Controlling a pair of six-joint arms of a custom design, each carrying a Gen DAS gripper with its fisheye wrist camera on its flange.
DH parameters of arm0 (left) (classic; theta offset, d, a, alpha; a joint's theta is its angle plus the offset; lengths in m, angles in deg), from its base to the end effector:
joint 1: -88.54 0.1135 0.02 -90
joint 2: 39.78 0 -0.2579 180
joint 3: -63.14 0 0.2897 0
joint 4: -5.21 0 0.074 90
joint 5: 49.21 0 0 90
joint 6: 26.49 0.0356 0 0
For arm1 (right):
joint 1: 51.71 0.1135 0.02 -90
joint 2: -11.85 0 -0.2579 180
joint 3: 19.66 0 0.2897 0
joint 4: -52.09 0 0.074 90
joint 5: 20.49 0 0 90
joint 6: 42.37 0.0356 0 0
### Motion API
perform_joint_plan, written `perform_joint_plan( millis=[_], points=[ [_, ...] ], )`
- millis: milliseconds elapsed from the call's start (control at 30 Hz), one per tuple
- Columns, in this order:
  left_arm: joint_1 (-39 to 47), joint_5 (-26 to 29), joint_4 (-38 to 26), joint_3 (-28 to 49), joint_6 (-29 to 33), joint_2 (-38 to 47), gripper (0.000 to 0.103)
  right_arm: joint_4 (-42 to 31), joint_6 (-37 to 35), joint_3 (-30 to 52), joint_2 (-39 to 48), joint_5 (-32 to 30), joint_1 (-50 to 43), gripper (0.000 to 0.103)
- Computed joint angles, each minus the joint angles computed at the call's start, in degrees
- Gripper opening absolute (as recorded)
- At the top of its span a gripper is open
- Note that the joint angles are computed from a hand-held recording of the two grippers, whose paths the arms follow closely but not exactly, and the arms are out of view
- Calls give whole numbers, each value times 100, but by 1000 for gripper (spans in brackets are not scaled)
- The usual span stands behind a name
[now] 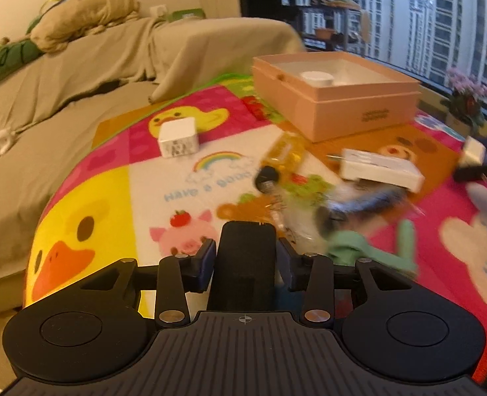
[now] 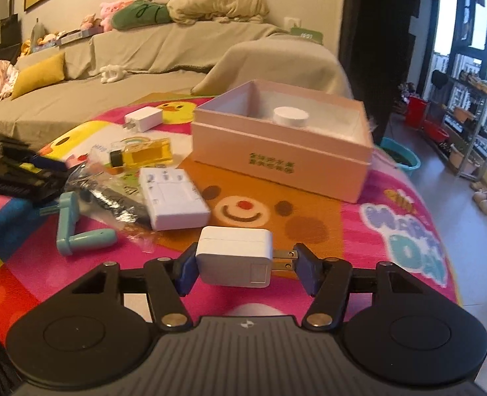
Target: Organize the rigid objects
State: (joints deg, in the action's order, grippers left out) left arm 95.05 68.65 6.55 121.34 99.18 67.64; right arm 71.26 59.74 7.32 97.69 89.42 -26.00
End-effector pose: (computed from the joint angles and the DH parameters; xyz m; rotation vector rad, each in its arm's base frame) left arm 0.3568 0.0240 0.0620 0.7863 2.1562 -0.2122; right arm 0.2159 0.0905 0.0541 -0.0807 2.2136 -0.0306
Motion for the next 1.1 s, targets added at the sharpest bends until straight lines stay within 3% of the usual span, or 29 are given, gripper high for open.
perform_joint_plan(
  millis=[167,333,467,600,633,767,900,1000,1100],
  points=[
    [-19,387,-245,-403,20,-1221,44,-446,-236,-458,-1239,-37,-239,60],
    [-635,848,-711,441,-749,-1565,44,-748,-563,-907,-2668,-22,-409,60],
    [-1544,521,-620,1763,-1631,-558,44,-648,-622,-920,-2788,-50,-572,60],
    [-2045,254,-1614,3825,-2522,1108,45,-605,-543,-832,-2488,-202,-733,60],
    [-2092,103,-1543,4014,-2664,1326,44,-606,-536,-840,-2446,-217,-765,60],
    [-1878,281,-836,3638,-3027,1401,44,-658,-586,-866,-2409,-477,-1157,60],
    [-1406,840,-137,2368,-2791,859,44,-673,-755,-524,-2176,-1024,-1693,60],
    [-1143,1118,-4,1638,-2371,570,44,-535,-879,265,-1465,-1463,-2059,60],
    [-1031,1045,-221,1414,-1930,512,44,-578,-808,1427,-551,-1660,-2279,61]
  ],
)
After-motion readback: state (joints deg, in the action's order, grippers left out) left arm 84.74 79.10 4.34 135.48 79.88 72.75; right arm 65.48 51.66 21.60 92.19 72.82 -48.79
